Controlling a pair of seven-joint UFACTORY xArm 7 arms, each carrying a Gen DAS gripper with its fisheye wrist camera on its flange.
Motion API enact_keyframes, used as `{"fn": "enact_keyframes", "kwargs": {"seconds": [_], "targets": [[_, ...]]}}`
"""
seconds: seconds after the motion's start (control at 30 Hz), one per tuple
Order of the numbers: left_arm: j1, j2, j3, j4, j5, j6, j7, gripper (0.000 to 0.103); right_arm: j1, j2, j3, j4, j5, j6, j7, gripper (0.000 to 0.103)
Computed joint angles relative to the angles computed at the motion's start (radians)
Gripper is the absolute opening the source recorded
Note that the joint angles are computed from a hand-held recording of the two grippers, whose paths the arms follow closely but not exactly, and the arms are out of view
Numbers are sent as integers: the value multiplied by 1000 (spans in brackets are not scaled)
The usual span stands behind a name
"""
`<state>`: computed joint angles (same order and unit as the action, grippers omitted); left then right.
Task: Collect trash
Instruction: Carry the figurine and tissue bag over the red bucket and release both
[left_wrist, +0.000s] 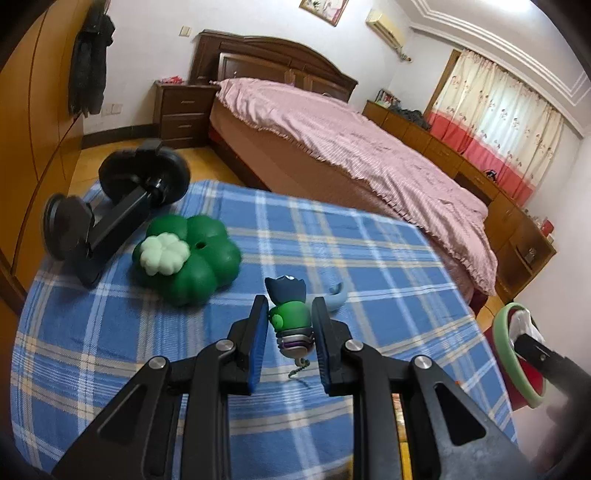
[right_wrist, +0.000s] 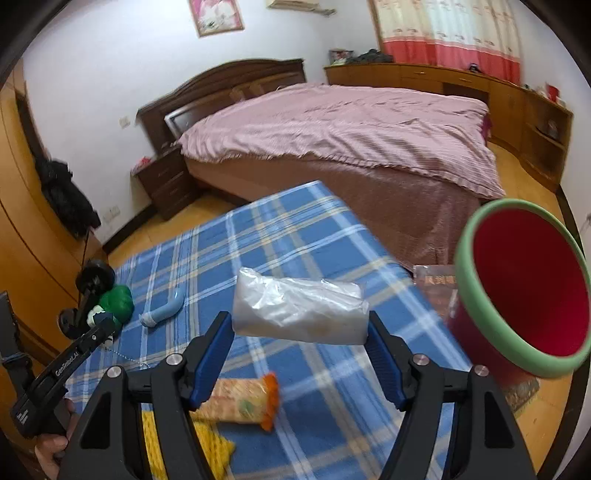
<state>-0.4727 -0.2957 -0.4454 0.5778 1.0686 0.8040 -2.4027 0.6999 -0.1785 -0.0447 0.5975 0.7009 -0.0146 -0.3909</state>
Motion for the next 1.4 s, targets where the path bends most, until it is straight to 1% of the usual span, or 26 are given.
{"fn": "enact_keyframes", "kwargs": {"seconds": [0.07,0.17,0.27,0.33,0.5,0.6,0.7,0.77,0.8,0.87,1.03,1.1,1.23,1.3,1.4], "targets": [[-6,10,-5,26,-4,12,27,24,19,-41,-31,-31,25,-9,-14,73],[-19,22,-13,63,-4,28,54,24,63,-108,-100,-83,32,-26,-13,73],[-36,38,-25,108,2,57,78,24,152,-176,-220,-127,45,-42,-29,73],[-47,52,-28,141,11,67,95,24,169,-215,-259,-153,31,-51,-21,73],[-73,120,-17,240,51,61,139,24,185,-304,-352,-208,-19,-61,-5,73],[-97,184,4,310,76,45,167,24,160,-347,-388,-231,-57,-58,10,73],[-121,249,40,381,105,-10,186,24,162,-390,-459,-245,-89,-54,20,73],[-139,297,65,435,125,-44,204,24,152,-410,-486,-251,-114,-52,29,73],[-150,326,77,466,132,-54,217,24,151,-418,-515,-250,-129,-51,27,73],[-176,384,99,532,144,-67,246,24,143,-424,-546,-248,-158,-52,33,73],[-229,544,156,711,128,-126,360,24,150,-403,-654,-225,-230,-74,40,73],[-246,623,173,805,94,-145,445,24,164,-383,-700,-208,-256,-74,48,73],[-277,764,202,981,30,-174,603,24,244,-357,-835,-162,-289,-78,57,73],[-282,839,212,1071,-5,-209,684,24,283,-341,-890,-140,-298,-82,60,73],[-291,939,222,1188,-74,-234,781,24,342,-310,-973,-105,-306,-83,62,73]]}}
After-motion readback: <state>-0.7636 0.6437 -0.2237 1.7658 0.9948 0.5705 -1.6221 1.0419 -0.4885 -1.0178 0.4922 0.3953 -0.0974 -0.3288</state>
